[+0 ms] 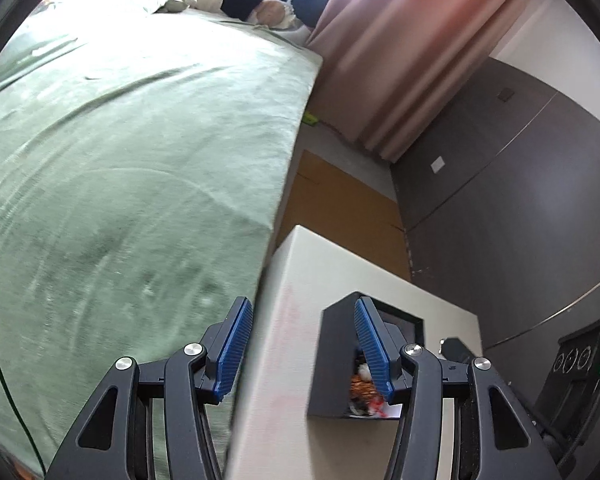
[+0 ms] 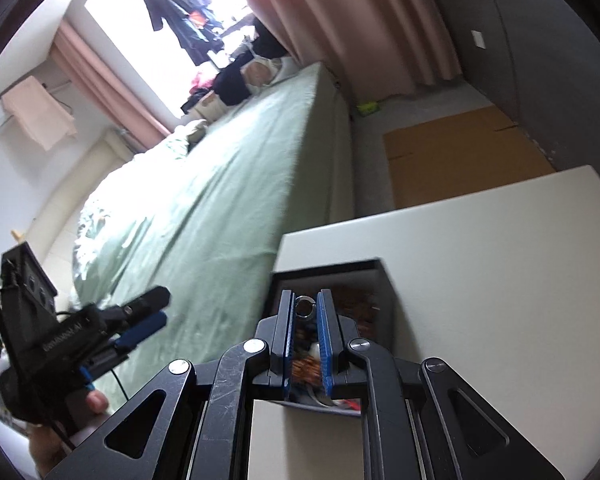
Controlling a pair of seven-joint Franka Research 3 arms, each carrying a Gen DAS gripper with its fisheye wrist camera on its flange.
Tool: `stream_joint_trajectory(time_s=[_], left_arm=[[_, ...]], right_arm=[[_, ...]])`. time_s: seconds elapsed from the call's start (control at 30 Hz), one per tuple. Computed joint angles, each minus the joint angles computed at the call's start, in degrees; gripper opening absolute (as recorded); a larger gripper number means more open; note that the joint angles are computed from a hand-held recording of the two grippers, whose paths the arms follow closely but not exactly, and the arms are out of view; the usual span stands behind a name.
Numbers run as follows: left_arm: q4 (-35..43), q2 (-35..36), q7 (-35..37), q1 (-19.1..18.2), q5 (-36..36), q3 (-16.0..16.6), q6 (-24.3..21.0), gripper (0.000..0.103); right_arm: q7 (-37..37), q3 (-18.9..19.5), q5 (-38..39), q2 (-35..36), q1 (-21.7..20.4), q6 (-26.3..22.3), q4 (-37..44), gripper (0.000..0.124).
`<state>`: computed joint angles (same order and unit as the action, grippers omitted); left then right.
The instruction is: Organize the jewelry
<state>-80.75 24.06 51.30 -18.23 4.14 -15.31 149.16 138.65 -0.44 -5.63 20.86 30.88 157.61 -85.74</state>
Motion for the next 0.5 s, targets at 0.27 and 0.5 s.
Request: stream_joint_trajectory(time_s=[0.27,0.5], left_arm=[[0.43,0.31,1.83,-0.45,0.34,-0.31,-2.01,0.062],[0.59,-0.03,2.17,-2.66,2.44,-0.22,-1.84,0.070]], right_arm=[[0.73,-1.07,-0.59,1.32,0.94,-4.51,2.18,0.057],[4.43,-0.96,-4.68,-4.41,0.27,-5.96,-3.93,0.062]])
